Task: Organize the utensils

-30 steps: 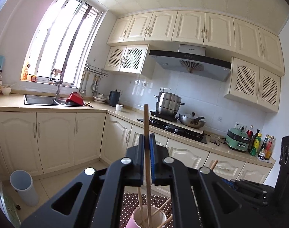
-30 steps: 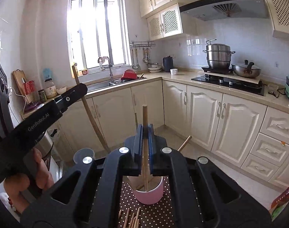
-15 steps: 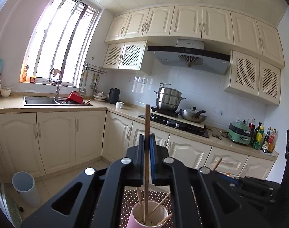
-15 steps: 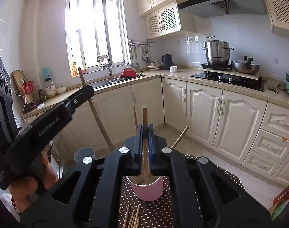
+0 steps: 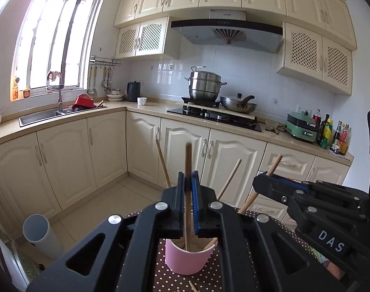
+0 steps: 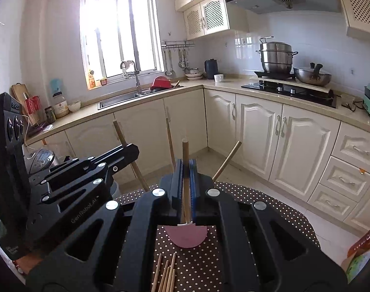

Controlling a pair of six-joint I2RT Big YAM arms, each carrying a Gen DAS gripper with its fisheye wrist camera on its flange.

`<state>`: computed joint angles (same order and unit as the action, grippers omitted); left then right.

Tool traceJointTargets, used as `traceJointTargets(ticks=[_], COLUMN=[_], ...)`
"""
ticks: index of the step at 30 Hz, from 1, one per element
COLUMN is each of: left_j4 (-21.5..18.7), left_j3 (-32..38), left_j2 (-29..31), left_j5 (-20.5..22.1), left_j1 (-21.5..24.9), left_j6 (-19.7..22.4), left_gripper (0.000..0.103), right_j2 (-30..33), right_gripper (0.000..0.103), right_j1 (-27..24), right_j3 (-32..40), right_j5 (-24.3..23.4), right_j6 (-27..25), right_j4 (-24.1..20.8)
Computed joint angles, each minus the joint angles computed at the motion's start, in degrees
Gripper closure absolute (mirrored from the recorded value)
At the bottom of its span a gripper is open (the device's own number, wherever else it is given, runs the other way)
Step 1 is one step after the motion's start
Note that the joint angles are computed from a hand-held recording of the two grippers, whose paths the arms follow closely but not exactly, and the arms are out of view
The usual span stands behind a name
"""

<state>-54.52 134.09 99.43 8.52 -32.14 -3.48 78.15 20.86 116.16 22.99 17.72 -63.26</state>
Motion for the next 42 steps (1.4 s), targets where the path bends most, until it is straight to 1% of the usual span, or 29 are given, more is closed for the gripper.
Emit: traceJointTargets(ticks=[1,3,4,5,7,9,11,16,20,25,30,32,35,39,42], left_j4=[-0.70,-2.29,-2.23,-2.31,-3.06,-4.14,-4.22,-4.39,-4.78,-5.42,-7.03,-7.61,-9.42,-12.32,-13.84], left_j3=[0.15,0.66,0.24,0.07,0.10,0.37,-0.25,-3.19,-6.14,-10.35,-15.07,-17.25,-20.07,-23.59,-26.02], left_j2=[0.12,0.41,0.18,0.00,-0.18,-0.25,-0.86,-3.28,-5.53,-8.47,-11.30,-12.36,-13.40,-14.05,-14.08], left_j5=[0.21,0.73,0.73,0.79,0.86,1.10,1.44,1.47,2.18,3.02,3.96,3.73,3.97,4.25,4.20], left_j1=[0.10,0.37,0.52,0.66,0.92,1.19,1.39,2.05,3.18,4.48,5.36,5.56,5.85,6.08,5.81], left_j6=[0.07,0.11,-0.03,-0.02,0.30,0.50,0.49,0.67,0.24,0.32,1.15,1.88,2.77,2.61,2.73], left_gripper=[0.095,0.081,0.070,0.068,0.067,0.063,0.056,0.048,0.045,0.044,0.044,0.044,0.044,0.044,0.044], right_j2=[-0.04,-0.17,-0.24,-0.30,-0.42,-0.56,-0.75,-1.05,-1.99,-3.86,-6.35,-7.71,-9.32,-11.13,-11.83], right_gripper=[0.097,0.097,0.097,0.097,0.097,0.097,0.097,0.097,0.097,0.097,0.097,0.097,0.097,0.097,0.097], right_j1=[-0.04,-0.15,-0.16,-0.18,-0.14,-0.04,0.16,0.72,1.43,2.72,4.47,5.19,6.45,7.93,8.08], right_j3=[-0.25,-0.75,-0.98,-1.17,-1.42,-1.60,-1.78,-1.60,-2.12,-3.67,-6.57,-8.36,-10.96,-15.17,-18.50], right_j5=[0.09,0.08,0.20,0.21,0.32,0.51,0.93,2.18,3.29,4.63,5.81,6.22,7.53,8.55,6.93], right_j6=[0.19,0.68,0.88,1.09,1.59,2.06,2.49,3.22,3.71,4.10,4.56,4.87,5.17,5.98,7.02], right_j4=[-0.18,-0.49,-0.58,-0.70,-1.02,-1.24,-1.45,-2.14,-2.29,-2.13,-1.75,-1.39,-1.44,-2.31,-2.97])
